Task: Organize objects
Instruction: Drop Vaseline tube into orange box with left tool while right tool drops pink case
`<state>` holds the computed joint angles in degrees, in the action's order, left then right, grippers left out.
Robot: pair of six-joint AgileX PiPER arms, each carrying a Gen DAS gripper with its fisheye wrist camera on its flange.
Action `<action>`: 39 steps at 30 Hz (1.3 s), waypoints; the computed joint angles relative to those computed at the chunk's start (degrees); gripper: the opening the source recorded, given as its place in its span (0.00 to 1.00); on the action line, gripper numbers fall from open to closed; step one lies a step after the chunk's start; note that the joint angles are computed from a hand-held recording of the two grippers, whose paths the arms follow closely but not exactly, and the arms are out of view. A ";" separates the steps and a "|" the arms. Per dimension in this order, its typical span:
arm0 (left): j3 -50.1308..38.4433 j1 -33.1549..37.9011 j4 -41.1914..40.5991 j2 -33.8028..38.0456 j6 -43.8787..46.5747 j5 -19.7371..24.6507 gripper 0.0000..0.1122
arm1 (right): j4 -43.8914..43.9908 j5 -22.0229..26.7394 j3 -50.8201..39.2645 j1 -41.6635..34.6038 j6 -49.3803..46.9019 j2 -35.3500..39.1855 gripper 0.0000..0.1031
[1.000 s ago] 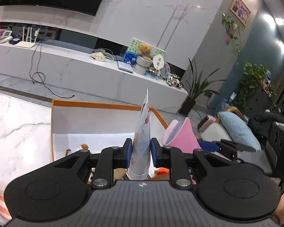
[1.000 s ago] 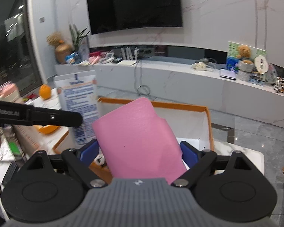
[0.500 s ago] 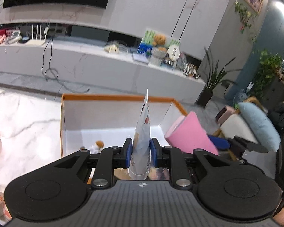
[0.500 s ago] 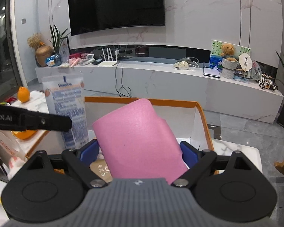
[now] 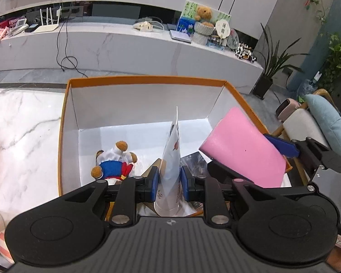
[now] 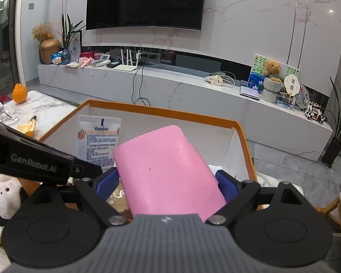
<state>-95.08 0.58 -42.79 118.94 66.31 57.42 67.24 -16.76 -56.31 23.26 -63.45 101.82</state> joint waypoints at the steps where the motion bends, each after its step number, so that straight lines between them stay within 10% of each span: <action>1: -0.36 -0.09 0.21 0.31 -0.21 0.04 0.22 | -0.16 -0.40 -0.16 0.02 -0.04 0.38 0.88; 9: -3.94 -0.89 0.18 2.74 -2.96 0.31 0.22 | 2.78 -0.71 -2.18 -0.39 -2.53 3.22 0.84; 10: -4.23 -1.14 0.07 3.00 -3.05 0.05 0.22 | 3.98 -0.26 -2.62 -0.60 -3.99 3.75 0.59; 12: -4.16 -1.47 -0.38 3.23 -3.01 -0.75 0.22 | 8.63 1.71 -3.93 -1.48 -8.01 4.65 0.49; 39: -1.59 -0.36 -5.03 2.13 2.13 -4.18 0.50 | 8.82 1.25 -1.98 -1.26 -8.27 2.12 0.64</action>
